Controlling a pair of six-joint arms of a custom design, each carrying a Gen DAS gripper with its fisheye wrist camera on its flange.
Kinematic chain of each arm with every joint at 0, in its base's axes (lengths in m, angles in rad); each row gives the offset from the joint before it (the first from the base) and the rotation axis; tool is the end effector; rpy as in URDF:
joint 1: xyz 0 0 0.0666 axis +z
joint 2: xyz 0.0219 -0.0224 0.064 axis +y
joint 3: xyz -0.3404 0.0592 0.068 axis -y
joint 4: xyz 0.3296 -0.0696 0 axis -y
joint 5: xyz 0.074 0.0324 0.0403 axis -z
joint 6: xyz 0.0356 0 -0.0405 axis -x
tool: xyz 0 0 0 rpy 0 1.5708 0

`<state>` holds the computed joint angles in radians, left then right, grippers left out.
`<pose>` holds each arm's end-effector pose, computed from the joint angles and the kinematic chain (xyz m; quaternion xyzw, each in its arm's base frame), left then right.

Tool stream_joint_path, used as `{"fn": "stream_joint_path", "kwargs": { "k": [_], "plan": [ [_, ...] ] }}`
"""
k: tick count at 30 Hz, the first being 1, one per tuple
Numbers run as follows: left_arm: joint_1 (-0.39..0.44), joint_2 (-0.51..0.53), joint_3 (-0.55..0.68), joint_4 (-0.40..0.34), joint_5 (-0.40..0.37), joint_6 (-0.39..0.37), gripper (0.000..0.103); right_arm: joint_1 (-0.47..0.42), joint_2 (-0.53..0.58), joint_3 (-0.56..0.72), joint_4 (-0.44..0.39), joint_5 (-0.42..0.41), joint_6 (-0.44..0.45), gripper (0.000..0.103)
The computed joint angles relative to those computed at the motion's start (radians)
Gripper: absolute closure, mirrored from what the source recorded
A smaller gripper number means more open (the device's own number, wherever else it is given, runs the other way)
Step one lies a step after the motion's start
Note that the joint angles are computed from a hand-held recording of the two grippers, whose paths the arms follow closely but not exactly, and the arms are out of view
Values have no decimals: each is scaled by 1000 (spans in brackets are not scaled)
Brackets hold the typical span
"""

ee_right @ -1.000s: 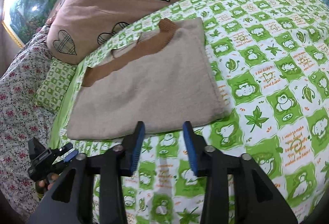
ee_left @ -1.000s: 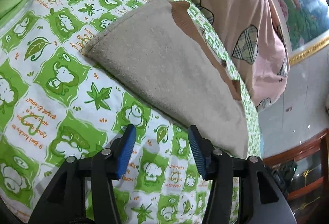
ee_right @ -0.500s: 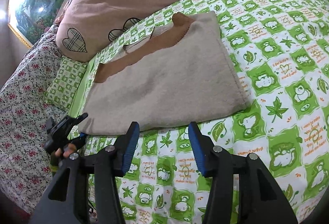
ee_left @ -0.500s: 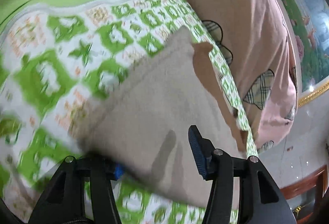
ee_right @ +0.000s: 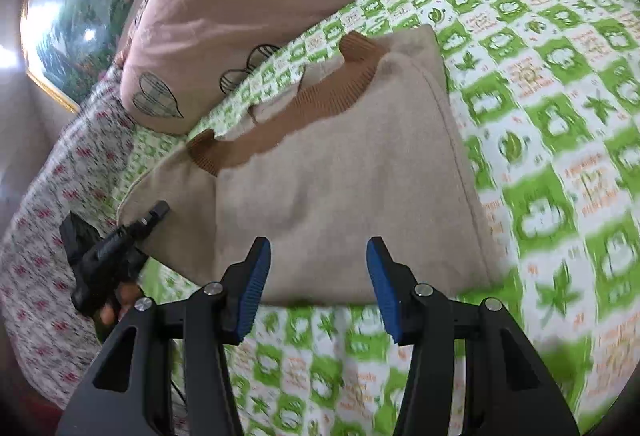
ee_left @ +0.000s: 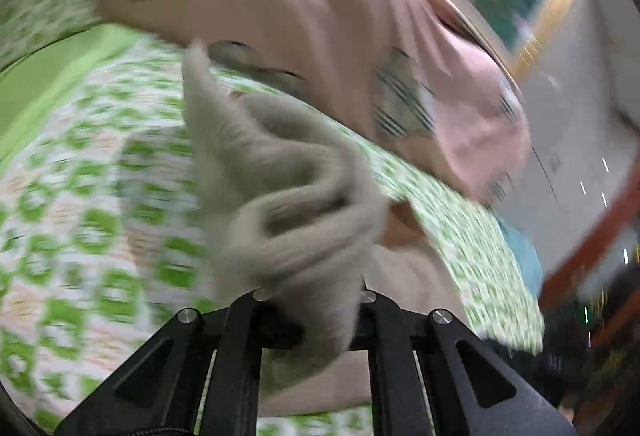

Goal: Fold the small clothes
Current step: 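Grasp the sweater's side edge with both grippers and fold it over lengthwise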

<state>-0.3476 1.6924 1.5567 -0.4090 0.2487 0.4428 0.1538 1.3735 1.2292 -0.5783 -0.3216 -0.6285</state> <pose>0.5139 -0.1960 0.3593 0.0197 0.8664 -0.2872 0.4079 0.4220 0.0764 0.3589 0.1475 0.8899 0.2898 0.3199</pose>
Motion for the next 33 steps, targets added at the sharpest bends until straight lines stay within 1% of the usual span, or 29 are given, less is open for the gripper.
{"fn": "stream_joint_path", "kwargs": {
  "k": [3, 4, 5, 7, 8, 10, 11, 13, 15, 16, 17, 18, 19, 20, 21, 22, 23, 25, 27, 30, 32, 33],
  "plan": [
    [-49, 50, 37, -25, 23, -40, 94, -30, 65, 83, -31, -53, 22, 52],
    [-59, 69, 46, -35, 33, -42, 95, -39, 89, 109, -32, -88, 27, 51],
    [-64, 82, 50, -41, 44, -39, 95, -49, 120, 141, -39, -129, 32, 49],
    [-65, 93, 42, -42, 65, -23, 95, -57, 191, 225, -82, -167, 34, 40],
    [-64, 90, 32, -37, 70, -21, 95, -59, 229, 266, -95, -203, 40, 37],
    [-60, 82, 20, -31, 75, -19, 95, -51, 299, 345, -120, -251, 36, 36],
    [-56, 77, 17, -30, 81, -16, 95, -43, 354, 412, -142, -298, 36, 36],
    [-49, 69, 9, -23, 91, -11, 95, -27, 421, 492, -154, -336, 24, 34],
    [-54, 68, 20, -41, 81, -33, 95, -7, 513, 605, -192, -390, 7, 33],
    [-61, 70, 29, -60, 66, -51, 95, 2, 564, 660, -191, -432, -19, 33],
    [-67, 72, 40, -83, 52, -68, 95, 7, 584, 674, -167, -451, -44, 33],
    [-71, 69, 37, -89, 46, -78, 95, 14, 628, 727, -145, -467, -75, 34],
    [-75, 64, 35, -95, 42, -86, 95, 18, 653, 767, -154, -454, -75, 40],
    [-78, 59, 35, -101, 43, -92, 95, 23, 686, 839, -213, -398, -50, 71],
    [-80, 57, 39, -103, 51, -93, 95, 24, 707, 895, -268, -368, -26, 87],
    [-87, 54, 46, -104, 58, -94, 95, 23, 710, 912, -277, -360, -15, 87],
    [-97, 52, 53, -102, 48, -92, 95, 24, 693, 905, -264, -347, 7, 87],
    [-125, 59, 81, -111, 43, -104, 95, 34, 637, 884, -277, -278, 101, 87],
    [-152, 84, 120, -116, 62, -100, 95, 29, 562, 823, -280, -217, 184, 87],
    [-197, 137, 180, -127, 92, -102, 95, -13, 486, 735, -314, -126, 250, 87],
    [-224, 187, 230, -153, 107, -111, 95, -44, 466, 692, -336, -89, 264, 87],
    [-235, 220, 266, -183, 126, -110, 95, -66, 455, 652, -346, -68, 270, 87]
  ]
}}
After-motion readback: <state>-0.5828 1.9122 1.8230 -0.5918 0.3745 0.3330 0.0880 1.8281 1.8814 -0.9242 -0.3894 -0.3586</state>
